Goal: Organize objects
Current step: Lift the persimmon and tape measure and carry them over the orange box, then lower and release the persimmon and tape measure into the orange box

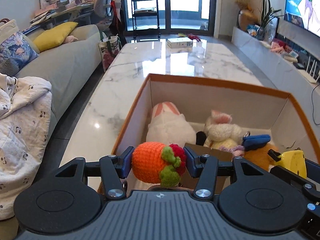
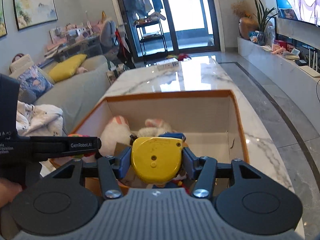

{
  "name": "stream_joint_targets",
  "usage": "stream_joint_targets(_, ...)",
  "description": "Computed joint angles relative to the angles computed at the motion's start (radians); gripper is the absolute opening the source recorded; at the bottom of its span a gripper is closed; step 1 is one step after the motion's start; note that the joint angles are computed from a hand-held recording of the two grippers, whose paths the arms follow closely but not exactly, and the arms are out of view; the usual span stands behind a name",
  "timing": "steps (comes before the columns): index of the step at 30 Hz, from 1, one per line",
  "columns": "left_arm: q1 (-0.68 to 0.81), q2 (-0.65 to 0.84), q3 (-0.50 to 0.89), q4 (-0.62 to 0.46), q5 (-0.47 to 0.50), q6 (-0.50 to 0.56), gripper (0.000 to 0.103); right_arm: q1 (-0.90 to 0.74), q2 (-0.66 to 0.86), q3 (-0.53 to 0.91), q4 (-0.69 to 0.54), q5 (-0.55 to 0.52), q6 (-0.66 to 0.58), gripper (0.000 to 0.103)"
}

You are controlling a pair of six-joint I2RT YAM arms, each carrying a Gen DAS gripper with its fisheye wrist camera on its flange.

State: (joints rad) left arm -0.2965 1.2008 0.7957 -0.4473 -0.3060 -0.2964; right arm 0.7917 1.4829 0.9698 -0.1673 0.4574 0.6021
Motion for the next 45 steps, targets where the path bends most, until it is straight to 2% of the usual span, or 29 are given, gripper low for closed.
stream_joint_targets(3,0.009,0.026,0.004,0.001,0.015,-0.005,0.062,-0.023,0.021,-0.002,-0.005,-0.024,0.000,0.056)
stream_joint_targets(10,-0.061,0.059,0.009,-0.009,-0.068,0.033,0.063,-0.041,0.058,0.002,-0.013,-0.050,0.016,0.056)
stream_joint_targets(27,-0.089,0.093,0.005,0.010,-0.136,0.061,0.066,-0.025,0.069,0.003,0.001,-0.012,0.014,0.057)
stream_joint_targets(30,-0.087,0.094,0.004,0.014,-0.127,0.062,0.072,-0.025,0.069,0.003,0.002,-0.012,0.013,0.057)
stream_joint_targets(36,-0.091,0.101,0.008,0.009,-0.141,0.062,0.077,-0.025,0.074,0.003,0.010,-0.008,0.011,0.058)
stream_joint_targets(42,-0.066,0.059,0.002,0.008,-0.099,0.036,0.086,-0.017,0.068,-0.003,0.013,0.012,0.001,0.061)
stream_joint_targets(45,-0.069,0.051,0.004,0.002,-0.103,0.034,0.087,-0.015,0.064,-0.006,0.017,0.008,-0.003,0.061)
